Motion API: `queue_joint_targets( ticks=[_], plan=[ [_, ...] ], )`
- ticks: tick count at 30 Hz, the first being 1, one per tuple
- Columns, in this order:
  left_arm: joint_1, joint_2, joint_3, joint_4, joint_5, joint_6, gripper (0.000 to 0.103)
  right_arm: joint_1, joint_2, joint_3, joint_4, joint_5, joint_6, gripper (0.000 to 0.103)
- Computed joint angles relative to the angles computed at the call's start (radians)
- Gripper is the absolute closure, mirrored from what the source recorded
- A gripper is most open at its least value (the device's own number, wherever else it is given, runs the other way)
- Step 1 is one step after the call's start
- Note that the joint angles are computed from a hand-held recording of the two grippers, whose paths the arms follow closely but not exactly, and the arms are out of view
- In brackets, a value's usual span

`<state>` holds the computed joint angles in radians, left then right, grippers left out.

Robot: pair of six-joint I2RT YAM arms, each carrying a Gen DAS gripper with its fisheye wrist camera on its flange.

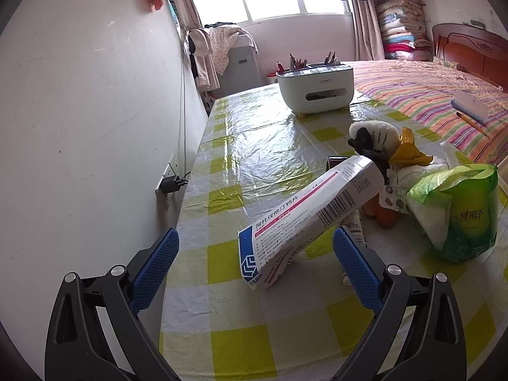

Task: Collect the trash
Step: 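Grasp the white medicine box with the left tool while the right tool grasps the plastic bag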

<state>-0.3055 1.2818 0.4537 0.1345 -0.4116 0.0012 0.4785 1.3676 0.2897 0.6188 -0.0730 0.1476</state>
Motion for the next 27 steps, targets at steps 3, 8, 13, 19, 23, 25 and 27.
queue_joint_targets(
  ticks=[3, 8, 13, 19, 23, 25, 27],
  plan=[
    [-0.007, 0.099, 0.020, 0.055, -0.017, 0.039, 0.007, 0.052, 0.060, 0.036, -0.011, 0.028, -0.009, 0.019],
    [0.001, 0.247, 0.065, 0.133, -0.015, 0.085, 0.007, 0.062, 0.123, 0.090, -0.050, 0.018, -0.009, 0.019],
    [0.011, 0.346, 0.131, 0.130, -0.005, 0.100, 0.007, 0.045, 0.199, 0.170, -0.105, -0.009, 0.018, 0.019],
    [0.029, 0.410, 0.185, 0.125, 0.031, 0.116, 0.008, 0.035, 0.273, 0.257, -0.168, -0.055, 0.034, 0.019],
    [0.061, 0.452, 0.232, 0.082, 0.099, 0.090, 0.044, 0.023, 0.322, 0.312, -0.210, -0.094, 0.042, 0.032],
    [0.068, 0.464, 0.246, 0.074, 0.083, 0.067, 0.049, 0.016, 0.341, 0.337, -0.249, -0.107, 0.041, 0.050],
    [0.074, 0.466, 0.249, 0.073, 0.090, 0.050, 0.050, 0.006, 0.358, 0.349, -0.268, -0.136, 0.039, 0.069]
  ],
)
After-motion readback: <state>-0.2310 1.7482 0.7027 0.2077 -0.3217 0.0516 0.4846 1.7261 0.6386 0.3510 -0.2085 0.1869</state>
